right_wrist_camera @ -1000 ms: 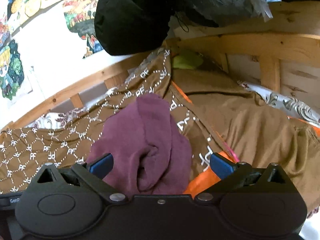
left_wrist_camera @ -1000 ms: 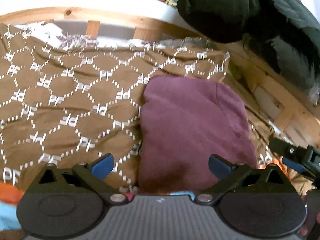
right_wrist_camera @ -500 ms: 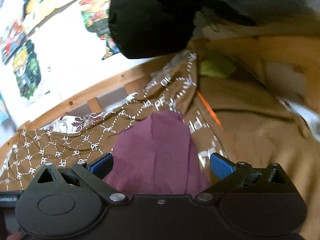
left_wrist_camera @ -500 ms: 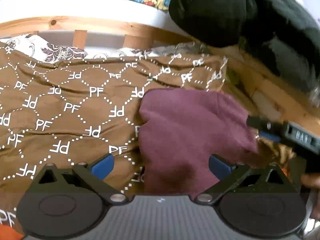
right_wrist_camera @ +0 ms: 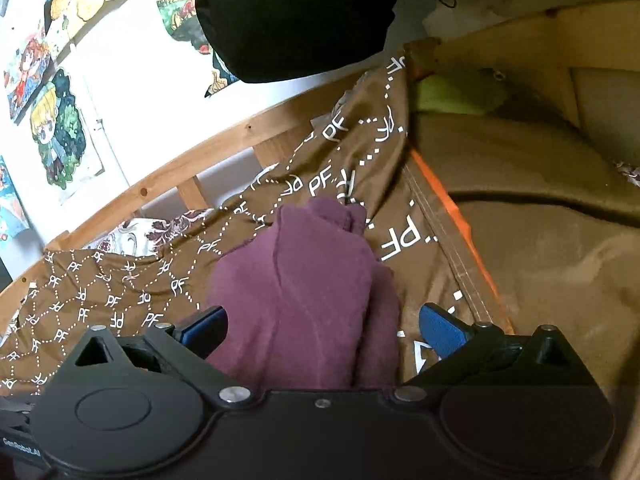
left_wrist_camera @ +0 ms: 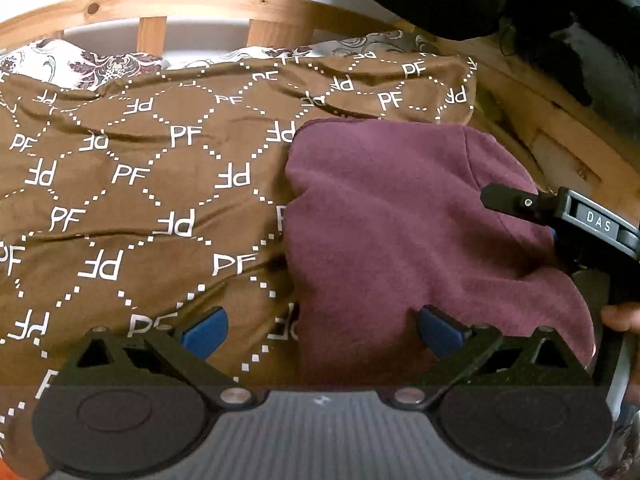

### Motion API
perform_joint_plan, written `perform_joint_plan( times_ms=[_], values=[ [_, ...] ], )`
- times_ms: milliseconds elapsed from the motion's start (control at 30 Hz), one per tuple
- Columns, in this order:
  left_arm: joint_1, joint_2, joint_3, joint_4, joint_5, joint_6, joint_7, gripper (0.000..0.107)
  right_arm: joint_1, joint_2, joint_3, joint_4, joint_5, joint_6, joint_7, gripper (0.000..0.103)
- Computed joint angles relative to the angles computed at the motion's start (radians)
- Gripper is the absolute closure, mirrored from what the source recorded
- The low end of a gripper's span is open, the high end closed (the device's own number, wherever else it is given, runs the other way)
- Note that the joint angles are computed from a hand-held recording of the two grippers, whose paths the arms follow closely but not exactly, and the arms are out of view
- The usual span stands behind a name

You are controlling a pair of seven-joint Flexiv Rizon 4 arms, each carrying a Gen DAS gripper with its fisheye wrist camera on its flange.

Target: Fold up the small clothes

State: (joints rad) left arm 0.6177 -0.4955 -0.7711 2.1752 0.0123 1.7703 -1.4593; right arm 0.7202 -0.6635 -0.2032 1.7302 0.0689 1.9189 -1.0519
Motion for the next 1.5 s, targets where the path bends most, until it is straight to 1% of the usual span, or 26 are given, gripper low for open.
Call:
perform_joint_plan(
  times_ms=[67, 133, 167, 300, 367, 400, 500, 600, 667, 733, 833, 933, 1033, 1200, 1300, 1367, 1400, 1433, 1467, 1500],
  values=[
    [-0.012, 0.001, 0.011, -0.004, -0.006, -0.006, -0.002, 0.004, 0.014, 0.002, -0.013, 0.004, 0.01, -0.002, 0.002, 0.001],
    [-0.026, 0.0, 0.024, -0.007, -0.012, -0.008, -0.001, 0.004, 0.047, -0.001, -0.051, 0.008, 0.028, -0.004, 0.0, 0.004],
    [-0.028, -0.003, 0.026, -0.006, -0.011, -0.002, 0.0, 0.004, 0.087, -0.004, -0.097, 0.012, 0.049, -0.007, -0.002, 0.006],
    [-0.028, -0.023, 0.028, -0.005, 0.002, 0.02, -0.001, 0.004, 0.187, -0.013, -0.216, 0.026, 0.083, -0.037, -0.005, 0.01],
    [-0.005, -0.046, 0.006, 0.0, 0.019, 0.037, -0.01, 0.004, 0.235, -0.021, -0.275, 0.033, 0.094, -0.052, 0.005, 0.014],
    [0.009, -0.059, -0.008, 0.002, 0.029, 0.045, -0.019, 0.004, 0.251, -0.024, -0.294, 0.038, 0.097, -0.053, 0.013, 0.014],
    [0.054, -0.107, -0.049, 0.006, 0.072, 0.075, -0.042, 0.004, 0.267, -0.025, -0.312, 0.049, 0.096, -0.045, 0.026, 0.016],
    [0.048, -0.12, -0.034, 0.006, 0.113, 0.106, -0.063, 0.004, 0.287, -0.026, -0.333, 0.058, 0.094, -0.049, 0.03, 0.02],
    [0.041, -0.122, -0.021, 0.003, 0.137, 0.118, -0.076, 0.004, 0.294, -0.022, -0.339, 0.065, 0.089, -0.054, 0.033, 0.025],
    [0.047, -0.129, -0.023, 0.0, 0.157, 0.122, -0.089, 0.004, 0.295, -0.014, -0.335, 0.072, 0.081, -0.055, 0.033, 0.029],
    [0.08, -0.147, -0.053, 0.0, 0.186, 0.115, -0.096, 0.004, 0.266, 0.004, -0.294, 0.075, 0.06, -0.059, 0.035, 0.029],
    [0.127, -0.163, -0.106, 0.002, 0.199, 0.085, -0.089, 0.005, 0.266, 0.006, -0.295, 0.078, 0.058, -0.061, 0.042, 0.032],
    [0.166, -0.177, -0.162, -0.002, 0.179, 0.033, -0.067, 0.009, 0.286, 0.0, -0.321, 0.082, 0.056, -0.064, 0.045, 0.032],
    [0.228, -0.199, -0.25, 0.001, 0.112, -0.049, -0.019, 0.016, 0.29, -0.005, -0.328, 0.084, 0.055, -0.057, 0.047, 0.032],
    [0.256, -0.211, -0.295, -0.001, 0.074, -0.1, 0.021, 0.026, 0.299, -0.011, -0.339, 0.086, 0.063, -0.05, 0.042, 0.032],
    [0.273, -0.226, -0.328, -0.007, 0.043, -0.141, 0.046, 0.036, 0.319, -0.015, -0.36, 0.092, 0.075, -0.054, 0.042, 0.032],
    [0.267, -0.215, -0.326, -0.009, 0.023, -0.152, 0.047, 0.036, 0.33, -0.016, -0.368, 0.094, 0.084, -0.055, 0.048, 0.032],
    [0.262, -0.208, -0.324, -0.01, 0.009, -0.159, 0.055, 0.039, 0.335, -0.016, -0.371, 0.098, 0.092, -0.051, 0.054, 0.032],
    [0.26, -0.202, -0.325, -0.013, -0.001, -0.171, 0.069, 0.045, 0.338, -0.013, -0.372, 0.101, 0.096, -0.051, 0.058, 0.035],
    [0.254, -0.187, -0.321, -0.015, -0.012, -0.181, 0.08, 0.049, 0.346, -0.01, -0.378, 0.106, 0.103, -0.052, 0.063, 0.039]
  ],
)
